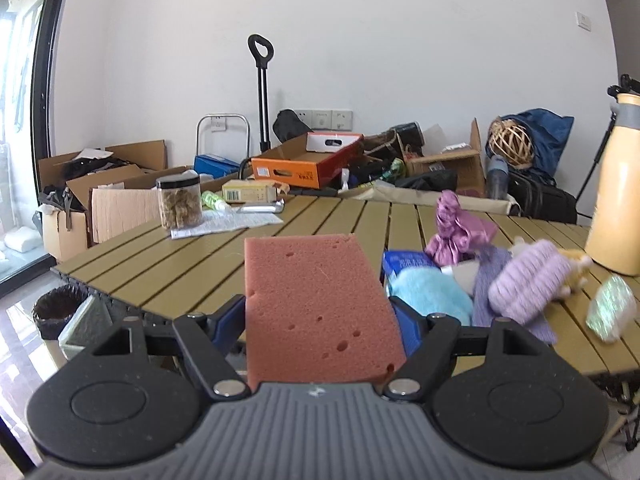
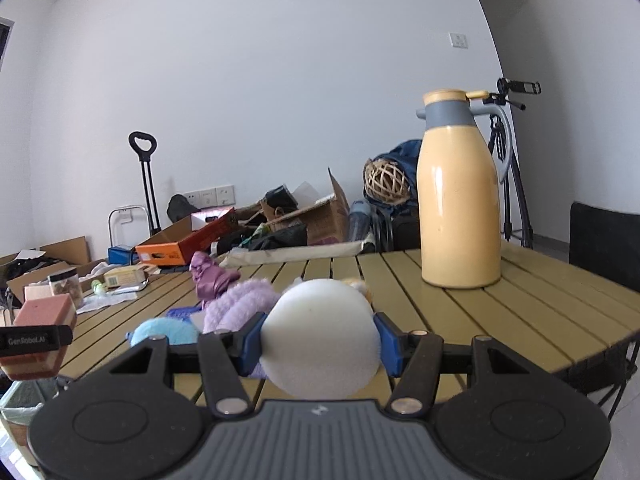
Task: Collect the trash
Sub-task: 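Lift the pink sponge and white ball off the table, carrying both toward the black bin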
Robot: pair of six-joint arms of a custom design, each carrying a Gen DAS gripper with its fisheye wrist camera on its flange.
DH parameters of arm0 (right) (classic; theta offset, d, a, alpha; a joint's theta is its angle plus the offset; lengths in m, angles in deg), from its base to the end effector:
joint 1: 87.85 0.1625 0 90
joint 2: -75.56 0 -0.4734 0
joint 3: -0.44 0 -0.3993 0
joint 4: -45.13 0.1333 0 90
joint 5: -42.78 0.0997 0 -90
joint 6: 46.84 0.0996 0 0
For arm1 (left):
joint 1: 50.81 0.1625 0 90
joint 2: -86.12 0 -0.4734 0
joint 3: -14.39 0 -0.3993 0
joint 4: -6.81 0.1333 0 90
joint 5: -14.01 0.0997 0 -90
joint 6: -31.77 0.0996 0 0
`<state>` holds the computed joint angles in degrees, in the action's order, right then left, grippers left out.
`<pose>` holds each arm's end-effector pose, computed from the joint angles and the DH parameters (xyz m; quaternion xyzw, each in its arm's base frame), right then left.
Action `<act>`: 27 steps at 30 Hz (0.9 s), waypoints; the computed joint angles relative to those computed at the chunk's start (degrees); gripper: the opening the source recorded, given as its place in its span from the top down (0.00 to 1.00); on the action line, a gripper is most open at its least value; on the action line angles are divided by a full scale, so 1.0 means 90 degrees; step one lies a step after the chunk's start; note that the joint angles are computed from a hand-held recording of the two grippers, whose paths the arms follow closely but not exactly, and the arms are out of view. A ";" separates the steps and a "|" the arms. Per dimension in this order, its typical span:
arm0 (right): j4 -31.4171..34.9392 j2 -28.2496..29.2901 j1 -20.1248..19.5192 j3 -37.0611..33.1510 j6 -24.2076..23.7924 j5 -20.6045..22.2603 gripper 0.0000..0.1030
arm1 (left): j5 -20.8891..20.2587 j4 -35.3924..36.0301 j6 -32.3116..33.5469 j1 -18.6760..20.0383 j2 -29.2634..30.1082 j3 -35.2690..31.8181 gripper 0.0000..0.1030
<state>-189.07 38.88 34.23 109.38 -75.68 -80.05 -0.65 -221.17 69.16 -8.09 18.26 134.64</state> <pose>0.3921 -0.4763 0.1338 0.2505 -0.7533 0.5697 0.2127 -0.1784 -0.4773 0.3821 0.0843 0.7090 -0.5744 0.4004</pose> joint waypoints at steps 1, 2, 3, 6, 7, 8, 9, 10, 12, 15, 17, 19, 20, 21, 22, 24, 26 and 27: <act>0.0009 -0.0012 0.0009 0.0075 0.0068 -0.0035 0.45 | 0.0037 0.0099 -0.0135 -0.0042 -0.0054 0.0116 0.26; 0.0032 -0.0025 0.0018 0.0147 0.0132 -0.0070 0.45 | 0.0066 0.0195 -0.0271 -0.0076 -0.0114 0.0229 0.26; 0.0056 -0.0033 0.0034 0.0207 0.0176 -0.0107 0.45 | 0.0096 0.0318 -0.0422 -0.0118 -0.0170 0.0332 0.26; 0.0106 -0.0042 0.0082 0.0331 0.0231 -0.0164 0.45 | 0.0176 0.0654 -0.0838 -0.0226 -0.0333 0.0648 0.26; 0.0115 -0.0046 0.0096 0.0370 0.0250 -0.0174 0.45 | 0.0206 0.0800 -0.0994 -0.0271 -0.0406 0.0761 0.26; 0.0130 -0.0052 0.0107 0.0421 0.0279 -0.0186 0.45 | 0.0233 0.0973 -0.1184 -0.0322 -0.0478 0.0886 0.26; 0.0162 -0.0062 0.0122 0.0478 0.0324 -0.0201 0.45 | 0.0256 0.1106 -0.1322 -0.0357 -0.0535 0.0983 0.26; 0.0200 -0.0068 0.0132 0.0514 0.0366 -0.0214 0.45 | 0.0286 0.1244 -0.1463 -0.0394 -0.0587 0.1079 0.26; 0.0291 -0.0086 0.0155 0.0616 0.0464 -0.0246 0.45 | 0.0335 0.1647 -0.1848 -0.0477 -0.0724 0.1295 0.26; 0.0429 -0.0112 0.0173 0.0736 0.0554 -0.0274 0.45 | 0.0387 0.2473 -0.2600 -0.0590 -0.0979 0.1612 0.26; 0.0516 -0.0122 0.0197 0.0819 0.0622 -0.0304 0.45 | 0.0395 0.3125 -0.3166 -0.0653 -0.1168 0.1804 0.26; 0.0629 -0.0141 0.0211 0.0908 0.0705 -0.0327 0.45 | 0.0392 0.3877 -0.3777 -0.0717 -0.1387 0.1978 0.26; 0.0679 -0.0147 0.0218 0.0948 0.0746 -0.0340 0.45 | 0.0388 0.4237 -0.4064 -0.0745 -0.1487 0.2059 0.26; 0.0714 -0.0150 0.0226 0.1001 0.0786 -0.0357 0.45 | 0.0394 0.4578 -0.4322 -0.0774 -0.1575 0.2125 0.26; 0.0768 -0.0160 0.0228 0.1055 0.0826 -0.0374 0.45 | 0.0397 0.4840 -0.4522 -0.0791 -0.1625 0.2179 0.26; 0.0888 -0.0185 0.0234 0.1116 0.0899 -0.0417 0.45 | 0.0380 0.5530 -0.5011 -0.0835 -0.1779 0.2290 0.26; 0.1005 -0.0198 0.0241 0.1170 0.0956 -0.0469 0.45 | 0.0307 0.6158 -0.5444 -0.0870 -0.1937 0.2380 0.26; 0.1087 -0.0205 0.0246 0.1195 0.0995 -0.0501 0.45 | 0.0273 0.6410 -0.5609 -0.0887 -0.1997 0.2415 0.26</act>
